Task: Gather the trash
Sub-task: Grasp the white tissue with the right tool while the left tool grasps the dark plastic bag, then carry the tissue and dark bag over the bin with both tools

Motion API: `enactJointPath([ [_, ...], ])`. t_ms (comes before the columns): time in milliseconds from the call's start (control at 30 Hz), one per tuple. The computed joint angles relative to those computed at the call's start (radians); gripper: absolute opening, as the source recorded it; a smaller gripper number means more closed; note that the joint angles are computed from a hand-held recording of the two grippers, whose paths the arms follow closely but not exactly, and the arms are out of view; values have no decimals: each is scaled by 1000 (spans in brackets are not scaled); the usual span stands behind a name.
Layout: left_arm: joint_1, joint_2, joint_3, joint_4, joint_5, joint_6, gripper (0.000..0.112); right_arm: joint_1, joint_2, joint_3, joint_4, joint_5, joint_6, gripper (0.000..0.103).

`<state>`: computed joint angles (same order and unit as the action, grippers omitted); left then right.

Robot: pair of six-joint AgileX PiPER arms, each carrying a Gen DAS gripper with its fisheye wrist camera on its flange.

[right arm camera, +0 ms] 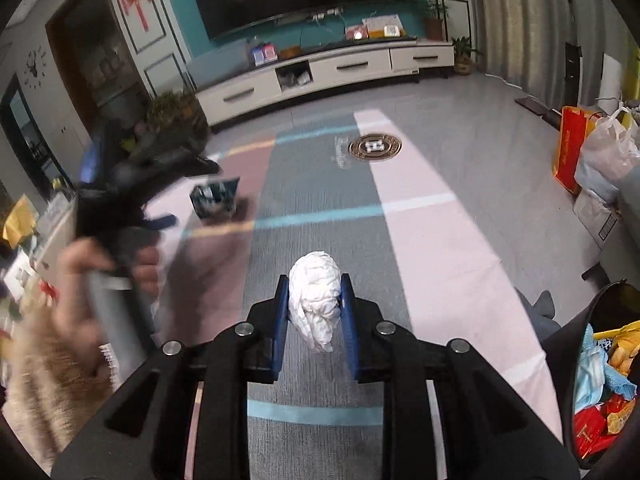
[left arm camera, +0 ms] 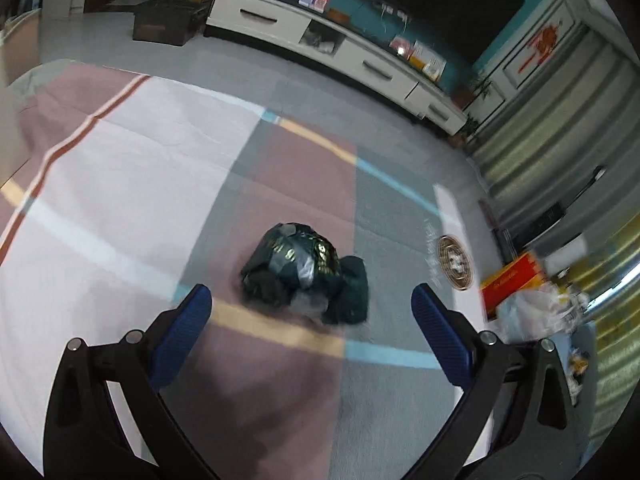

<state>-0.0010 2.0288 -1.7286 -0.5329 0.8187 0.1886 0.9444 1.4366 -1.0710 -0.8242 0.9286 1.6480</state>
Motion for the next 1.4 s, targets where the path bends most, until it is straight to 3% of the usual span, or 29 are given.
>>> enactJointPath([
  [200, -68, 59, -41, 227, -81, -147, 96, 5, -54, 30, -18, 16, 34, 25],
  [267, -60, 50, -20, 203, -104, -109, 73, 1, -60, 32, -13, 18, 35, 25],
  [333, -46, 47, -15, 157, -81, -52, 65, 1, -66, 34, -11, 23, 41, 25],
  [367, -41, 25, 17, 145, -100, -28, 60, 1, -70, 41, -17, 16, 40, 25],
  [500, 5, -99, 172, 92, -138, 40, 57, -4, -65, 35, -10, 9, 33, 25],
  [633, 90, -341, 434, 82, -177, 103, 57, -7, -34, 18, 7, -16, 9, 25],
  [833, 385, -712, 725, -116, -66, 403, 57, 32, 23, -34, 16, -30, -27, 25],
  [900, 545, -809, 785, -201, 35, 530, 57, 47, 32, -45, 10, -24, -26, 25],
  [1100, 911, -939, 886, -354, 273, 772, 57, 97, 44, -71, -14, 27, -12, 26],
  [1300, 933, -922, 911, -366, 264, 807, 57, 149, 42, -88, -38, 109, 4, 26],
  [1400, 963, -930, 914, -392, 312, 845, 57, 222, 10, -63, -75, 184, 59, 26],
])
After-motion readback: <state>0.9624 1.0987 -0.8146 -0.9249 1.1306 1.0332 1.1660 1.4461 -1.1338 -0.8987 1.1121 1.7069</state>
